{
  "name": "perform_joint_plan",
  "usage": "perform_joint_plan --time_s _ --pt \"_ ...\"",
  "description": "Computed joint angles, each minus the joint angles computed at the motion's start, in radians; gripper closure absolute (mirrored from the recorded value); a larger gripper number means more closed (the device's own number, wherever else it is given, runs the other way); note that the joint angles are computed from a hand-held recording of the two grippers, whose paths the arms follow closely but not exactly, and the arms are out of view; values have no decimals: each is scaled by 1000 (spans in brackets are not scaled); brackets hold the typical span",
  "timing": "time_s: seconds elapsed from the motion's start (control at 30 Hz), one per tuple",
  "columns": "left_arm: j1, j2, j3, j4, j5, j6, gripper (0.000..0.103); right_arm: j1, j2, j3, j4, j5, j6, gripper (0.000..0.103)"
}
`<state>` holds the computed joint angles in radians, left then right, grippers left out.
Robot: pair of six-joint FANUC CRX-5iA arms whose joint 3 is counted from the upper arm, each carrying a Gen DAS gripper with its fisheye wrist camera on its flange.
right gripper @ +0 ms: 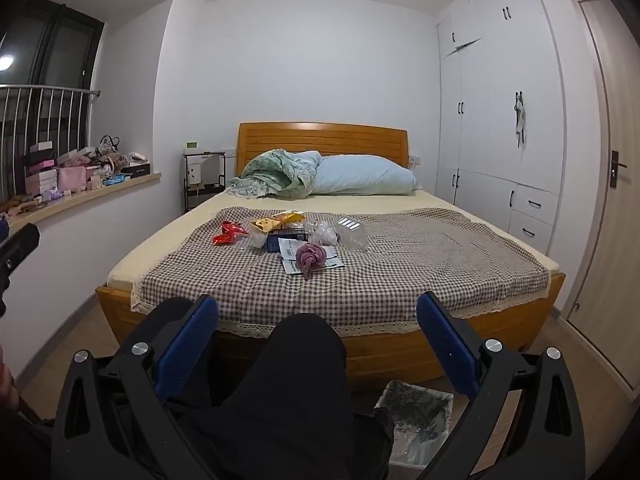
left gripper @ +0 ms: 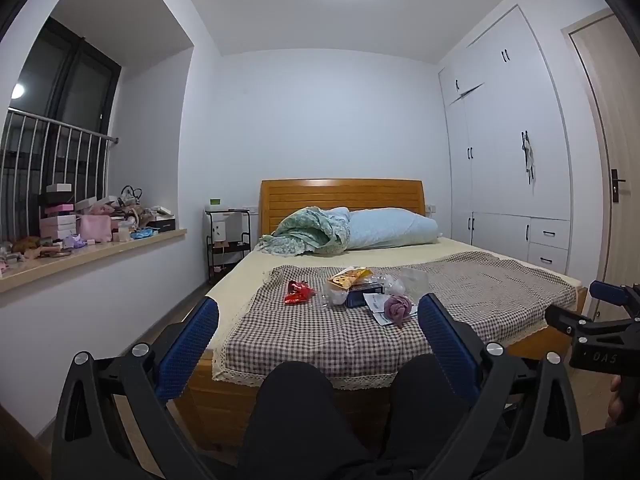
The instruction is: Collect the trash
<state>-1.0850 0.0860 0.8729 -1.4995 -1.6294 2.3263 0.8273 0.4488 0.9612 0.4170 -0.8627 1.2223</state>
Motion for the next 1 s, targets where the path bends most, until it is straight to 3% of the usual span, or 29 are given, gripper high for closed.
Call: perform_joint_plan --time_s 1.0 --pt "16 8 5 14 3 -9 6 -6 -7 -17 -6 11 8 8"
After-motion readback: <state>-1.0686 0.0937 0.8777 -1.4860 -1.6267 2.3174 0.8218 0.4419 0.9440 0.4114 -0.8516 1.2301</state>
